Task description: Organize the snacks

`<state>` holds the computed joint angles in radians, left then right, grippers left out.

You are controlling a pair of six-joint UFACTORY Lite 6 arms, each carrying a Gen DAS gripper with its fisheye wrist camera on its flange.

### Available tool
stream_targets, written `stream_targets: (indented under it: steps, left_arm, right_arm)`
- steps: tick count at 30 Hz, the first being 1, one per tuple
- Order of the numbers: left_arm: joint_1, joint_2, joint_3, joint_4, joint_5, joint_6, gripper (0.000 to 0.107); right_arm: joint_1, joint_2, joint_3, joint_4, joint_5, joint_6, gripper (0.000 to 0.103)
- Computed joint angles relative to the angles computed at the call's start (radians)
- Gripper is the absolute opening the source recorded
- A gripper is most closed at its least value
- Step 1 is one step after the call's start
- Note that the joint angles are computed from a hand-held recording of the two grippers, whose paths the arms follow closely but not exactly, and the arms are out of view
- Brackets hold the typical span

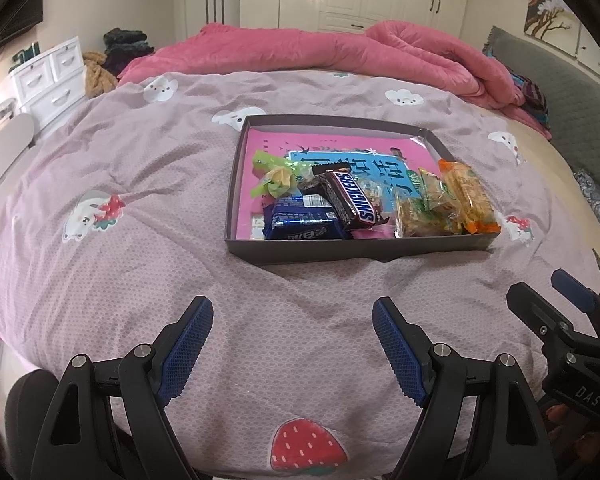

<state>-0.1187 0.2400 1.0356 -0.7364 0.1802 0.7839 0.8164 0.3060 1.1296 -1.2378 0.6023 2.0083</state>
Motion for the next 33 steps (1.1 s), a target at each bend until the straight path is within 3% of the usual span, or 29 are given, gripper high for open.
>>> stream_targets:
  steps: [24, 33]
  left_arm:
    - [0.013, 0.029, 0.027, 0.002, -0.001, -0.017, 0.083]
    - [0.134, 0.189, 0.217, -0.197, 0.1, 0.193, 0.083]
  right_arm:
    - [-0.019, 0.0, -0.012, -0.019, -0.019, 0.027, 0.102]
    - [-0.152, -0.061, -0.112, -0.151, -0.084, 0.174, 0.102]
